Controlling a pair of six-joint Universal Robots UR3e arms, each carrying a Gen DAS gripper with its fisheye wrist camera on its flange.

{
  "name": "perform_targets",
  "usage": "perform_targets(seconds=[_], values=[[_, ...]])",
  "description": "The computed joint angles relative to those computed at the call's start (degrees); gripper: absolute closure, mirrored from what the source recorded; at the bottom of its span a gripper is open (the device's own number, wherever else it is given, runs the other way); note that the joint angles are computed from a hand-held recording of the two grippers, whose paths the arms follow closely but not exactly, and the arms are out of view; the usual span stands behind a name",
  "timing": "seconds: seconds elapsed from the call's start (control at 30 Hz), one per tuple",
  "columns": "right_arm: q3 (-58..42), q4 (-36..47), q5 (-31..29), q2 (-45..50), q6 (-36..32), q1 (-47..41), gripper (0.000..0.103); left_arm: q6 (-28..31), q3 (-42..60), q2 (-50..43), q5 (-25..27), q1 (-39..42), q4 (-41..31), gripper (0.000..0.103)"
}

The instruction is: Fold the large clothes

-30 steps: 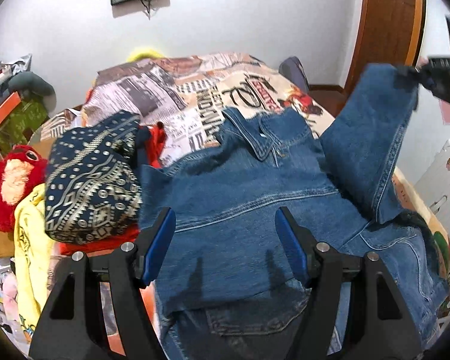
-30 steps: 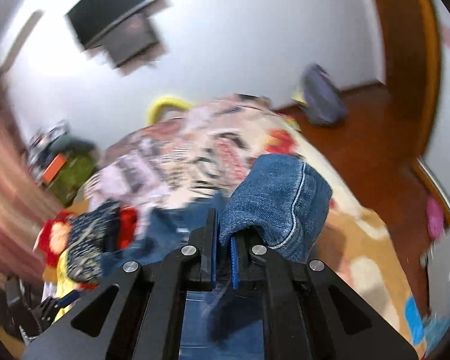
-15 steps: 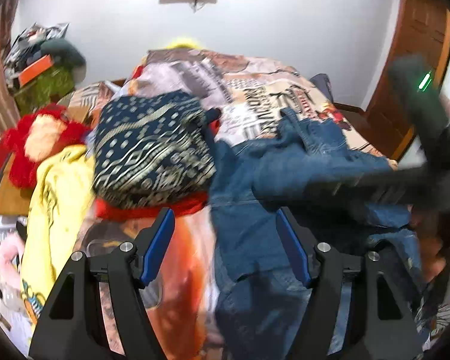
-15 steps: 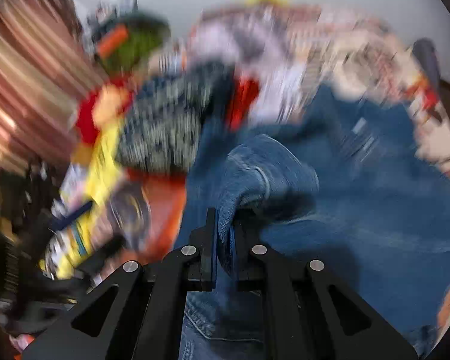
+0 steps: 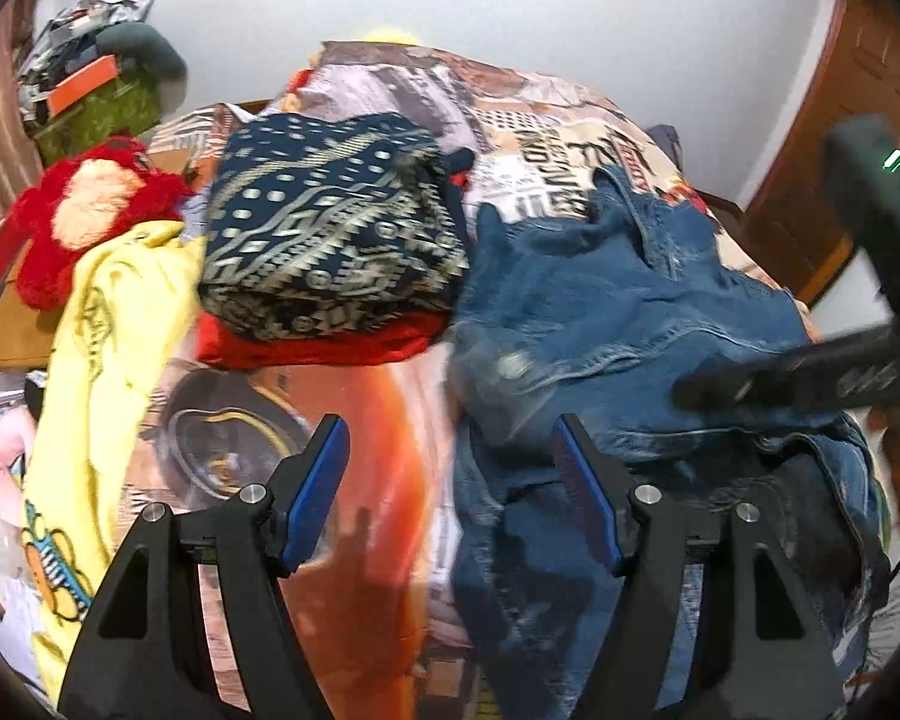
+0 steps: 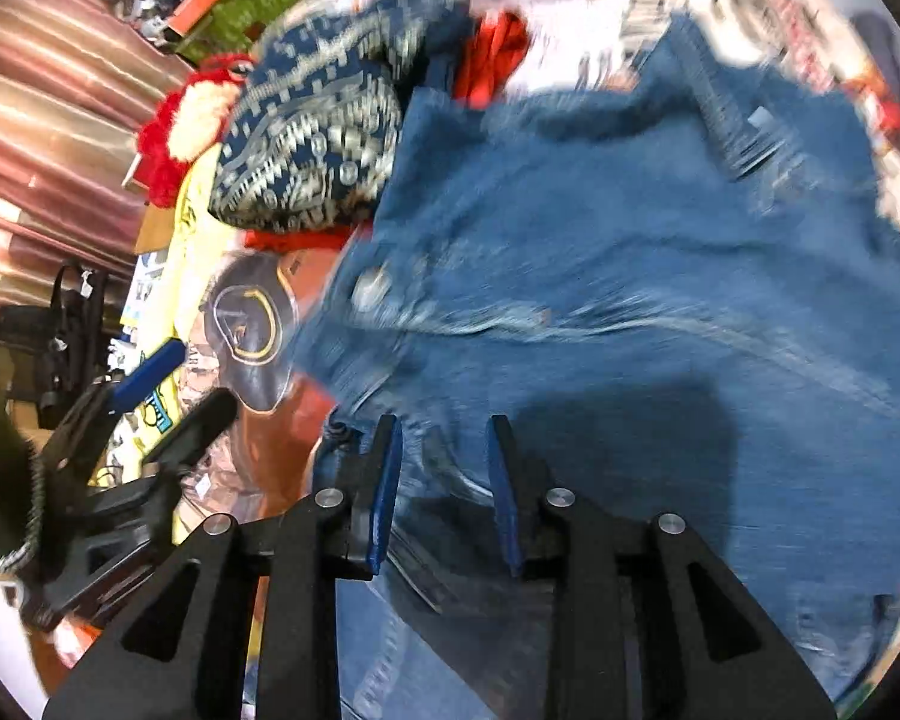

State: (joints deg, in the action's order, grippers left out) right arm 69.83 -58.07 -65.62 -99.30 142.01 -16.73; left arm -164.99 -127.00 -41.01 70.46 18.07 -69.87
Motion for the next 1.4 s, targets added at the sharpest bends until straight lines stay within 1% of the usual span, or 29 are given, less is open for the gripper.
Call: perform_targets(seconds=[0.07,0.1,0.13,0.2,0.27,0.3,0.37,0.43,0.5,0.53,0.57,0.63,0.67,0.7,0.73,0.77,0.8,0.83,0.87,0.93,1.0,1.1,1.13,1.17,1.23,1.3,1.4], values=[[-2.58,1.37,0.2,-1.42,-2.84,-3.32,0.077,-2.37,0.1,-3.28,1.14,-3.88,2.81,0.034],[-5.35,3.86,0.9,-2.09,-6.2,-7.21,0.077,-3.58,0.17,-4.9,1.66,-5.74,3.98,0.034],[-6.14,4.59,1.65,-2.98,-7.74,-9.34,0.077,-4.86,0.35,-6.53,2.3,-7.51,5.13,0.034],[-11.63,9.83,4.02,-3.88,-15.26,-18.71,0.074,-6.96,0.57,-9.22,3.21,-10.06,7.18,0.034],[-14.47,12.06,6.28,-5.45,-20.9,-26.86,0.06,-7.69,0.76,-10.9,2.31,-10.36,7.46,0.034],[-15.02,12.77,7.59,-6.45,-23.63,-30.82,0.057,-7.96,0.92,-11.67,1.78,-10.09,7.23,0.034],[-16.25,16.28,11.1,-8.69,-31.8,-41.53,0.049,-9.19,1.4,-13.91,0.45,-9.18,6.58,0.034],[-16.83,18.97,12.77,-9.91,-37.53,-49.72,0.045,-9.68,1.07,-14.99,-2.15,-7.13,6.15,0.034],[-14.84,16.73,12.54,-10.49,-38.76,-53.53,0.044,-10.41,-0.31,-15.58,-6.09,-3.94,6.07,0.034],[-12.69,14.85,11.85,-10.89,-39.22,-55.05,0.044,-11.33,-0.67,-16.54,-6.55,-3.85,6.95,0.034],[-10.74,13.03,11.13,-11.24,-39.04,-55.97,0.044,-12.35,-1.01,-17.64,-6.83,-3.87,8.04,0.04],[-1.32,3.98,7.94,-13.59,-35.54,-55.64,0.044,-15.18,-1.2,-20.8,-4.73,-6.13,12.0,0.048],[1.56,1.37,6.7,-14.03,-34.84,-55.45,0.044,-16.28,-1.29,-22.16,-3.52,-7.44,14.08,0.051],[6.4,-3.46,4.16,-14.33,-32.6,-53.65,0.044,-17.93,-1.19,-23.91,-1.53,-9.65,17.01,0.053],[8.84,-6.46,2.57,-13.81,-31.26,-52.68,0.044,-18.4,-0.79,-24.79,-0.15,-10.92,18.32,0.056],[11.93,-9.67,0.39,-13.19,-29.27,-51.04,0.044,-19.34,0.1,-26.51,3.23,-14.34,21.15,0.058],[13.53,-11.15,-0.96,-12.62,-27.87,-50.0,0.044,-19.8,1.12,-28.1,6.7,-17.43,23.28,0.059],[15.61,-13.11,-2.56,-11.34,-25.81,-48.7,0.044,-19.83,2.06,-29.48,10.54,-20.74,25.3,0.063],[15.74,-13.27,-3.39,-9.92,-25.62,-49.16,0.044,-19.83,3.52,-31.32,15.53,-25.13,27.46,0.067],[19.25,-16.49,-5.18,-8.16,-22.59,-47.93,0.044,-18.75,4.62,-32.87,20.99,-29.35,29.97,0.07],[21.22,-17.84,-6.37,-6.08,-21.5,-47.85,0.044,-17.46,5.5,-33.3,24.31,-31.93,31.27,0.071],[23.75,-17.09,-5.62,-5.69,-23.1,-50.55,0.043,-15.53,5.31,-32.92,22.06,-29.74,30.4,0.069],[24.1,-16.24,-4.53,-5.99,-24.17,-51.83,0.043,-14.7,4.99,-33.48,21.08,-28.73,29.75,0.067],[23.72,-15.13,-3.99,-5.84,-24.99,-52.57,0.043,-14.2,4.77,-34.53,20.59,-28.05,29.58,0.062],[22.45,-13.43,-3.95,-4.95,-25.33,-53.16,0.043,-14.45,3.14,-35.37,19.42,-26.82,28.87,0.056],[21.44,-12.54,-4.2,-4.46,-25.18,-53.78,0.043,-15.2,0.81,-33.47,18.45,-25.84,30.2,0.054],[20.53,-12.31,-4.37,-4.95,-26.36,-54.86,0.043,-13.55,2.65,-30.95,16.4,-23.83,25.5,0.054]])
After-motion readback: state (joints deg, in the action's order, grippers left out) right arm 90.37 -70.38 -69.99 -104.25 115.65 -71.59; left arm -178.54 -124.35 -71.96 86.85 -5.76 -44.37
